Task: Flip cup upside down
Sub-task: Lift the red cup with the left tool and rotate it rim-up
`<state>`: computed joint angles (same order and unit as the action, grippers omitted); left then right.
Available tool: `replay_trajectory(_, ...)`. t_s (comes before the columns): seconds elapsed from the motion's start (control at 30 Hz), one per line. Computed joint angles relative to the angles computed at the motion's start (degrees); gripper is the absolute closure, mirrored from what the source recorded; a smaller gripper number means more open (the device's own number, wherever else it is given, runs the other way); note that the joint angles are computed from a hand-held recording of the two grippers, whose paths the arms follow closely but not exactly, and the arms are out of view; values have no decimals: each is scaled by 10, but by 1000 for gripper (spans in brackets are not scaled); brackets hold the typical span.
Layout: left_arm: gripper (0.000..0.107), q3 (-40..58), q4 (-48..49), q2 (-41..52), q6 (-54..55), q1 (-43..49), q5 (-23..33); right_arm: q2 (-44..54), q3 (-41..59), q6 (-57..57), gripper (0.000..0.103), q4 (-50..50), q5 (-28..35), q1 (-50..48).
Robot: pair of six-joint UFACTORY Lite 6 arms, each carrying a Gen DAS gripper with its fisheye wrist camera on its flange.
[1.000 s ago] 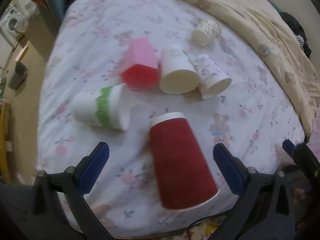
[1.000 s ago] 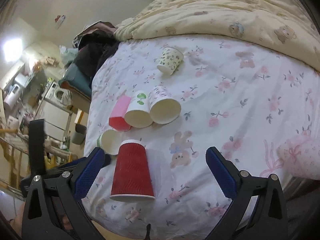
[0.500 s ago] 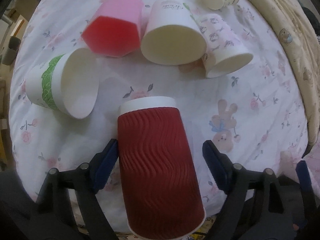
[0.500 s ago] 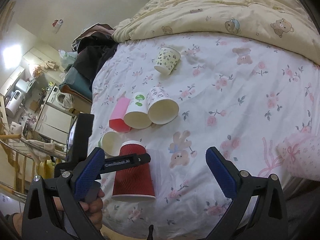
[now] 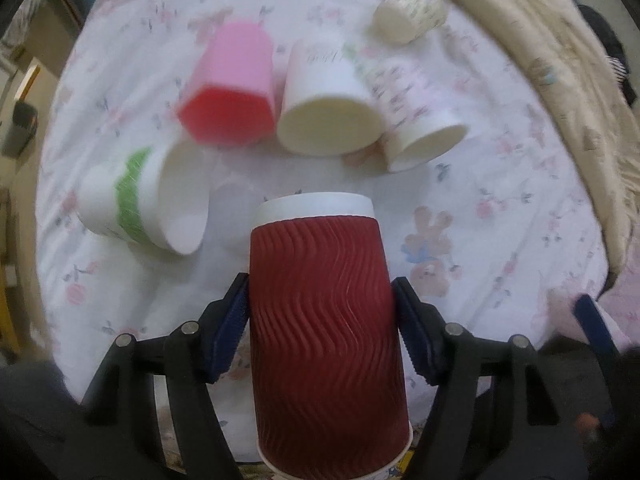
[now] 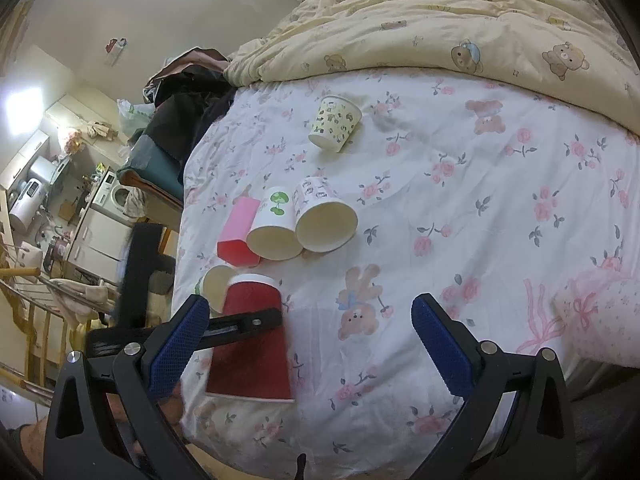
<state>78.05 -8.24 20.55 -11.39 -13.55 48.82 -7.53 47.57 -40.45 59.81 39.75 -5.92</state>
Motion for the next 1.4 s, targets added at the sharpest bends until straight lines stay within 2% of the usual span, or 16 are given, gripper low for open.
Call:
replay_trajectory(0.23, 41, 8, 1, -95, 58, 34, 19, -4, 4, 1, 0, -4, -13, 29)
replay_trajectory(0.53, 41, -69, -48, -206, 163, 141, 2, -14, 4, -7, 0, 12, -60, 97)
replay_trajectory(0.67, 41, -118, -80, -239, 215, 179, -16, -15, 6, -1, 0, -11, -103, 141)
replay_trajectory(0.77, 41, -154, -104, -256, 250, 201, -35, -6, 9, 5, 0, -28, -110, 159)
replay_trajectory(0.9, 41, -172, -162, -249, 294, 237, -44, 16, 20, 14, 0, -49, -93, 179)
replay_trajectory(1.1, 41, -169, -199, -245, 317, 245, -42, 46, 42, 30, 0, -68, -67, 213)
replay_trajectory(1.27, 41, -170, -198, -248, 312, 222, -46, 71, 55, -17, 0, -29, -28, 237)
replay_trajectory(1.4, 41, -173, -189, -256, 307, 206, -53, 83, 53, -71, 0, 39, 17, 231)
